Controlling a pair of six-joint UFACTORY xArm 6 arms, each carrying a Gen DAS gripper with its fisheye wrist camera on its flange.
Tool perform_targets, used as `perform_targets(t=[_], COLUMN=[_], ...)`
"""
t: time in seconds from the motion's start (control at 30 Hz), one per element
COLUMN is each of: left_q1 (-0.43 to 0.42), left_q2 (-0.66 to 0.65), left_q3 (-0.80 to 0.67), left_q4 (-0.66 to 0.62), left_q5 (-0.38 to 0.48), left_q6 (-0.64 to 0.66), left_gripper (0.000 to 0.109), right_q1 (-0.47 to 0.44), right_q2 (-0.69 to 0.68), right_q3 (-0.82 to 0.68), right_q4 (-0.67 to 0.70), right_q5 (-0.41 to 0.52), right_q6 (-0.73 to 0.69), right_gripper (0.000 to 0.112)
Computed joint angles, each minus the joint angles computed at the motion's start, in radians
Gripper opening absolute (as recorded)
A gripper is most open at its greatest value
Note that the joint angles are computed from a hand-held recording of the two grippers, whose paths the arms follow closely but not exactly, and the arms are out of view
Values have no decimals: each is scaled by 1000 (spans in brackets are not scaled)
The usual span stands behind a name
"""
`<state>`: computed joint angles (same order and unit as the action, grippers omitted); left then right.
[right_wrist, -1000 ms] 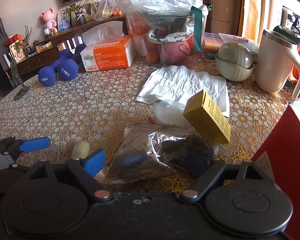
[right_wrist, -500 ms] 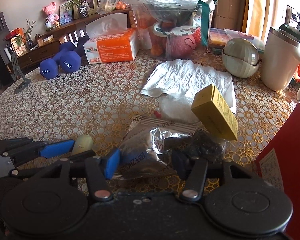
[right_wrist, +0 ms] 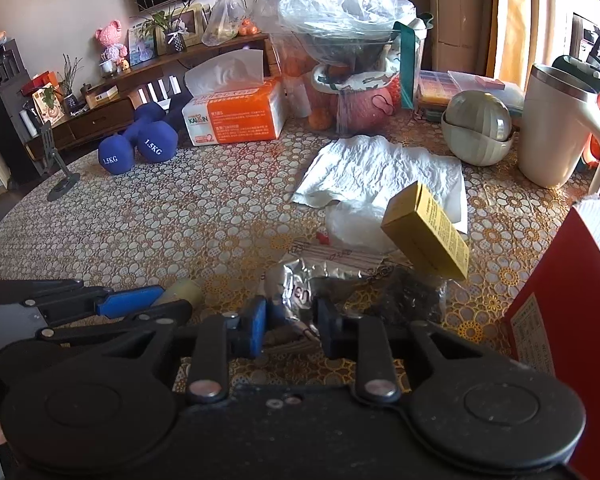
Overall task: Organize objects
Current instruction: 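Grasp the cream cylinder with the left gripper while the right gripper grasps the silver foil bag, then carry the cylinder with the left gripper while the right gripper carries the foil bag into the box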
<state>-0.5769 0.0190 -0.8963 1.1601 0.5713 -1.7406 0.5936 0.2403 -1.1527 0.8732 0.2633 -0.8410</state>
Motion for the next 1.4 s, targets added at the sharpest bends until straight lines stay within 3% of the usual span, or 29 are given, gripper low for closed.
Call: perform_targets(t=[0.27,0.5,0.73,1.0,1.4], left_q1=[-28,-62,-123,-198,-263], left_q2=[-55,-115,-119,-19,270], left_q3=[15,15,-81,-271,-646], left_q4=[-51,-96,-180,-219,-301], left_q5=[6,15,73,123,123], left_q6=[73,114,248,369,528], left_gripper=[21,21,21,21,21], right_q1=[-29,-93,-189,-301,-487], right_q2=[-130,-273,-384,-460,-442], right_q3=[90,168,203,234,208], right_q4=[137,167,167,188,160], right_q5=[39,99,179,214,222], right_q6=[-137,-193,-205,-234,-243], right_gripper=[25,25,25,25,25])
